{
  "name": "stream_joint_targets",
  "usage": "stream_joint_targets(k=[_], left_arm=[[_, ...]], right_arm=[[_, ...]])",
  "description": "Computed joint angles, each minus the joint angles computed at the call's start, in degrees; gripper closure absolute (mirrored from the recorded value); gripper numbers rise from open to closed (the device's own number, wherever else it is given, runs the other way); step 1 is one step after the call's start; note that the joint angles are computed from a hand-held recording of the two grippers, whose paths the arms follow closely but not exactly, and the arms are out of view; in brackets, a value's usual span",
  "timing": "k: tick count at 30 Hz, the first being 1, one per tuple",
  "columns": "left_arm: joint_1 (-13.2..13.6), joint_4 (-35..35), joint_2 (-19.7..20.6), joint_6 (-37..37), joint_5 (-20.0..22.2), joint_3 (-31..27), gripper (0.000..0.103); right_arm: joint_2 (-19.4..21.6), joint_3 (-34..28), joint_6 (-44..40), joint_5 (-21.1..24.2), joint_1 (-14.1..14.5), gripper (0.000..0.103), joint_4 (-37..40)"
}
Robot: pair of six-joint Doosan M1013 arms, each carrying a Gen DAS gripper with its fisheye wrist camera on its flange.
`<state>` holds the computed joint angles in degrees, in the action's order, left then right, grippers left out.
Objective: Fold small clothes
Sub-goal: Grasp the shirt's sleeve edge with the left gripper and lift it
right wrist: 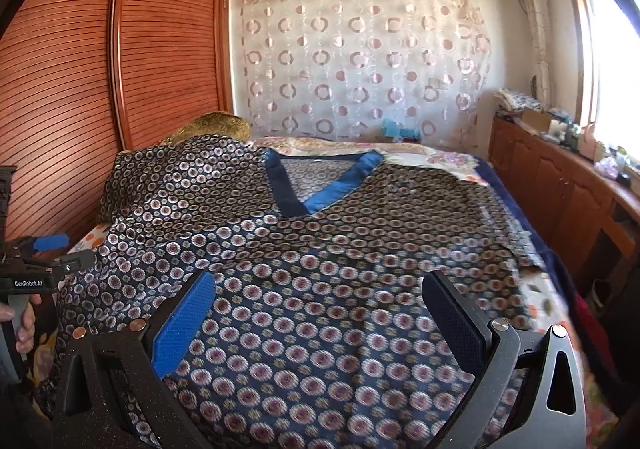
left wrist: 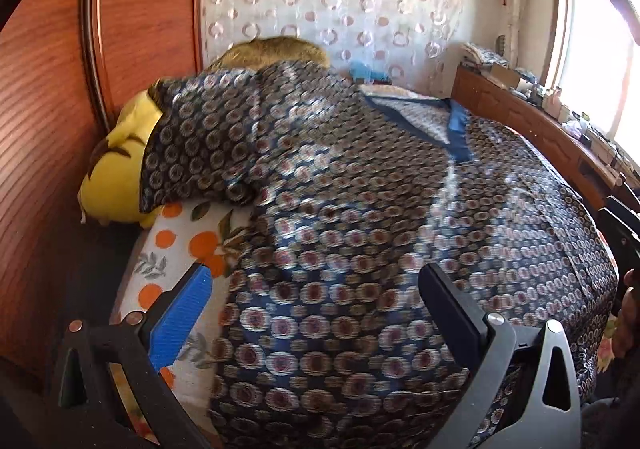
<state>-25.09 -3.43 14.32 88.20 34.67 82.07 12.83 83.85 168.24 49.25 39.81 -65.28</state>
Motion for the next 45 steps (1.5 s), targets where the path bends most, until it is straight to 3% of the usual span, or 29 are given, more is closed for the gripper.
stream_joint_targets(k=[4, 12, 19, 27, 34, 42, 45], left_arm=[[0.85, 5.43, 0.99, -3.37, 0.79, -0.83, 0.000], [3.84, 7.33, 1.79, -5.40, -2.06, -1.60, 0.000], [6.04, 2.21, 5.06, 1.17, 3.55, -6.64, 0.000], [8.67, -4.01, 8.49, 5.69, 8.53, -12.25, 0.000], [10.71, -9.70, 12.27, 7.50, 12.99, -17.19, 0.024], [12.04, -18.23, 16.74, 11.10, 18.95, -22.68, 0.027], [12.03, -19.69, 16.48, 11.99, 18.79, -22.38, 0.052]], right_arm=[[0.65, -0.91, -3.66, -4.08, -1.68, 0.000, 3.30], [2.52, -4.10, -14.09, -9.61, -4.10, 0.000, 9.73], [3.53, -6.91, -27.28, -11.08, -5.94, 0.000, 19.78], [5.36, -11.63, -44.01, -9.57, -7.79, 0.000, 33.23], [5.61, -13.60, -52.70, -8.26, -9.09, 0.000, 40.54], [6.48, -14.28, -53.34, -8.27, -8.48, 0.000, 40.04], [8.00, -16.40, -53.36, -7.35, -8.20, 0.000, 39.13]])
